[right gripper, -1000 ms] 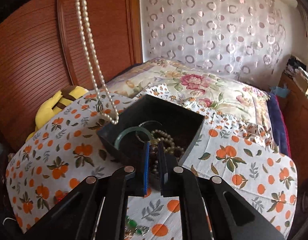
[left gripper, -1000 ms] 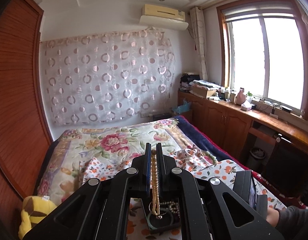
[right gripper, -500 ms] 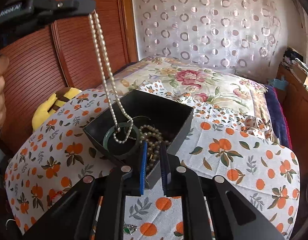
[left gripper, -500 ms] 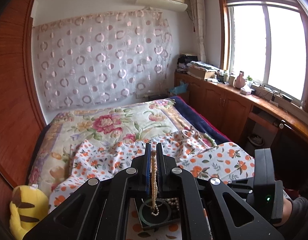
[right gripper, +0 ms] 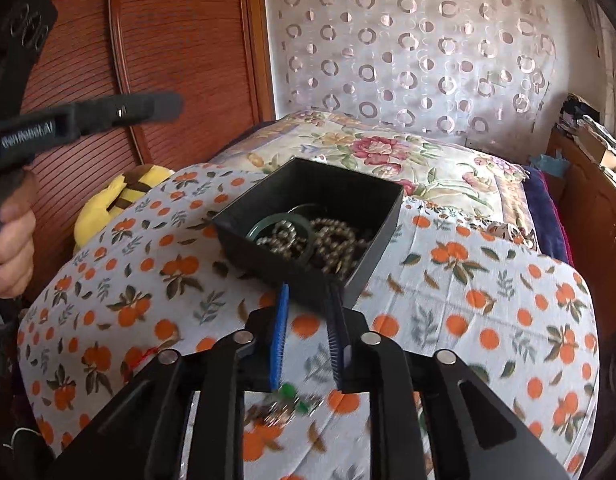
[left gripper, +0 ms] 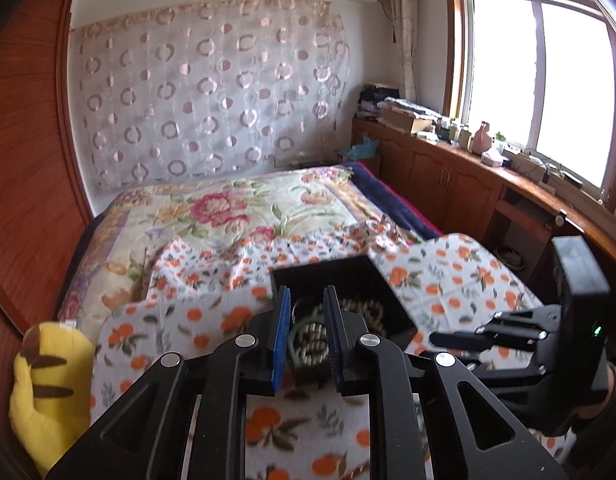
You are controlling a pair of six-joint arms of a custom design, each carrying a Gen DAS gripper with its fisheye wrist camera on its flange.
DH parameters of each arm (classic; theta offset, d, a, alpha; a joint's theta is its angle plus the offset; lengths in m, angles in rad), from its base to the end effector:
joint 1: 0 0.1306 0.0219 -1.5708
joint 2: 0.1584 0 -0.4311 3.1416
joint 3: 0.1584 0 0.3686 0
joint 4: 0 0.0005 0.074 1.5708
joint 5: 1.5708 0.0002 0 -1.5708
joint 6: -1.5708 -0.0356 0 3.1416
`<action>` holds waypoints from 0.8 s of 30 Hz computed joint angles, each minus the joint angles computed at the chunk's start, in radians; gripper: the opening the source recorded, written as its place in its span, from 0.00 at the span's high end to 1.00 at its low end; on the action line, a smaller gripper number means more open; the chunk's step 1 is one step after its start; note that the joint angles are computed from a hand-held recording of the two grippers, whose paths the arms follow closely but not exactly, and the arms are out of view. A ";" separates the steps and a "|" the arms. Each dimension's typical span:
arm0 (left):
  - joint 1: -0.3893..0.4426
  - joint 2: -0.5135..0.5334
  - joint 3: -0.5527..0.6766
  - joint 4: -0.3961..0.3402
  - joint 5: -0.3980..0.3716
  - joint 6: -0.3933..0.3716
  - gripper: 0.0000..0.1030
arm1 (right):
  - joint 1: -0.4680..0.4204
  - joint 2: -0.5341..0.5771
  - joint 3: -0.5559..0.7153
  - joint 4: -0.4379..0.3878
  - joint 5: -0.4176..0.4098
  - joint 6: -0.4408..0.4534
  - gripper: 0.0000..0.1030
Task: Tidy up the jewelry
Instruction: 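Withdraw both open tools from the box back over the remaining jewelry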
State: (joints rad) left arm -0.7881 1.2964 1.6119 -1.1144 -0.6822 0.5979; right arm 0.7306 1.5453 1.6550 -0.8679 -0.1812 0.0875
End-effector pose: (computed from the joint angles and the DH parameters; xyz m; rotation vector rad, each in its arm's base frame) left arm 0.2928 -0.2633 0.6002 -0.1040 2.1583 0.0289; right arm 0.3866 0.3544 0.5231 -1.0289 2.1403 0.5272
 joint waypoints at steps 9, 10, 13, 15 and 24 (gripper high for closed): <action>-0.063 -0.060 -0.107 -0.070 -0.011 0.097 0.59 | 0.050 -0.072 -0.104 0.023 0.027 -0.040 0.73; -0.069 -0.065 -0.118 -0.077 -0.011 0.106 0.56 | 0.056 -0.081 -0.116 0.025 0.029 -0.044 0.72; -0.086 -0.078 -0.152 -0.094 -0.003 0.143 0.48 | 0.075 -0.101 -0.146 0.028 0.036 -0.055 0.66; -0.093 -0.088 -0.177 -0.108 0.003 0.168 0.48 | 0.088 -0.114 -0.165 0.030 0.038 -0.061 0.61; -0.100 -0.125 -0.284 -0.146 0.057 0.257 0.39 | 0.141 -0.133 -0.210 0.018 0.026 -0.083 0.42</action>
